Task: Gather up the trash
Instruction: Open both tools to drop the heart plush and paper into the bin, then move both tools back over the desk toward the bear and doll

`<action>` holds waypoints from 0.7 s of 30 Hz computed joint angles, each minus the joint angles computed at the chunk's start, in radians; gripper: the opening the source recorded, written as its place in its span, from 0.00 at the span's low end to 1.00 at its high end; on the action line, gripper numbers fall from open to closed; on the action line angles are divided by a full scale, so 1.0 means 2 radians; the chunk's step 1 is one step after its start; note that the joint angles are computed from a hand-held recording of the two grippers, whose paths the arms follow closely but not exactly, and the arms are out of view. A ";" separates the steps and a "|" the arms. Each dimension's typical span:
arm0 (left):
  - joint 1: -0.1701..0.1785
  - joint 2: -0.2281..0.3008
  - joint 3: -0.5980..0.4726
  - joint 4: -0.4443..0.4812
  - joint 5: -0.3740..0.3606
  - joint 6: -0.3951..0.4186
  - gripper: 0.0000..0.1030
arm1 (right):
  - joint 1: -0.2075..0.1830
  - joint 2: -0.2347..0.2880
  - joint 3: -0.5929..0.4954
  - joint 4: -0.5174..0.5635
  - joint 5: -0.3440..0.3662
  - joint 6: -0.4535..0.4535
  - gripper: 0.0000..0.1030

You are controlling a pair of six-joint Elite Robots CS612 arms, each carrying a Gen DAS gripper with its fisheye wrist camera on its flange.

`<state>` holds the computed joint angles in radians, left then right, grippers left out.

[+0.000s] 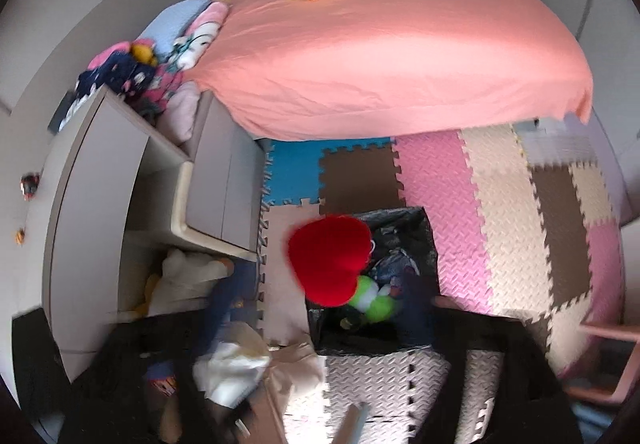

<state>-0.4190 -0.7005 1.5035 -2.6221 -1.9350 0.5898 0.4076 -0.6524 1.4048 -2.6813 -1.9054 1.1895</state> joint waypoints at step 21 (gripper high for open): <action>0.011 -0.001 -0.008 -0.004 -0.011 -0.003 0.94 | 0.007 0.014 -0.042 0.055 -0.028 -0.006 0.98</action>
